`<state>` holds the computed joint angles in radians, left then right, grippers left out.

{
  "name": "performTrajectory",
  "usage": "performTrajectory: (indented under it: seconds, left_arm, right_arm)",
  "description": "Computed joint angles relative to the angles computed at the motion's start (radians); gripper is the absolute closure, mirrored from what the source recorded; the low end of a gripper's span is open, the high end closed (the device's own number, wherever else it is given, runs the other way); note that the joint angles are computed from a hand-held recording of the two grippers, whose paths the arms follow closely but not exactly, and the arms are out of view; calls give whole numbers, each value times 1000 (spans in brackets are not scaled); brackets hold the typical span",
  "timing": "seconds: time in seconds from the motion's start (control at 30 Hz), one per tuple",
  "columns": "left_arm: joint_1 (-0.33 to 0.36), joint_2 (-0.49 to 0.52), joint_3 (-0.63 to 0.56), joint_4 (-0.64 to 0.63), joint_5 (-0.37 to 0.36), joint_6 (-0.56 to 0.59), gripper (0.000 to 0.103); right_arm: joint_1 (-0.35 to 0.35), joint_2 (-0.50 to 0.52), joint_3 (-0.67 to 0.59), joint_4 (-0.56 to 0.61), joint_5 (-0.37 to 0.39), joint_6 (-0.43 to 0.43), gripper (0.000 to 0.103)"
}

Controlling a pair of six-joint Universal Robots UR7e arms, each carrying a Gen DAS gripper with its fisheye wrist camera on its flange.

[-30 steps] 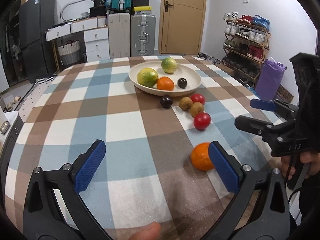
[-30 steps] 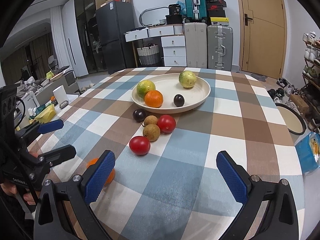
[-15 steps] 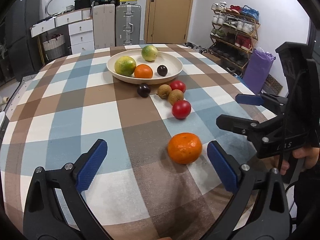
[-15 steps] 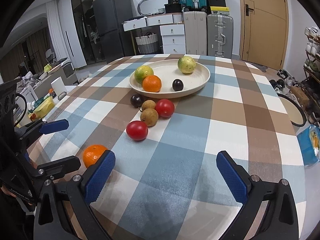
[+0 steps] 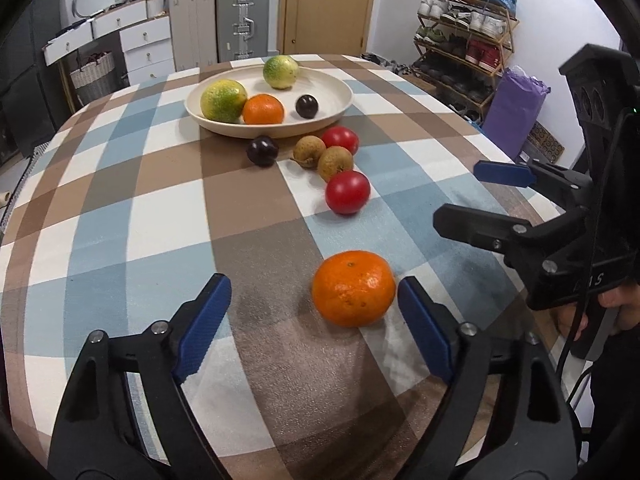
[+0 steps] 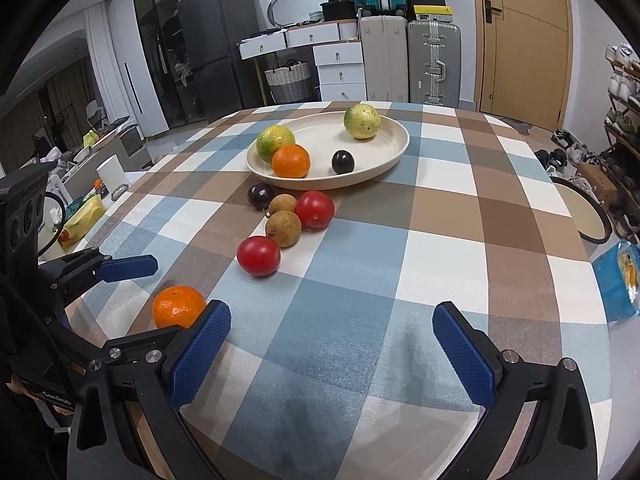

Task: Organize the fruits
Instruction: 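Close left tool on the mandarin orange on the tablecloth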

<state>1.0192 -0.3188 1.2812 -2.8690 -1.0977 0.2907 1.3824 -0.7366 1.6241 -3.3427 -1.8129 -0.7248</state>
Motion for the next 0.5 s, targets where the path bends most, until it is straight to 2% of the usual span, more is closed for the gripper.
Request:
performTrajectory:
  seconds: [0.1,0.27,0.37,0.5]
  left_arm:
    - [0,5,-9,24,-8,7,30]
    - [2,3,-10,45,-40,27,54]
    - [2,-2,-1,46,-63,36,64]
    - [4,-9,6,43,-77,31,64]
  right_arm:
    - [-4,-3,-5,23,16,18,0]
    - [-5,-2,-10,34,11,32,0]
    - [-6,-3,-11,37,12,37,0]
    - [-7,-3,-14,44,10,45,0]
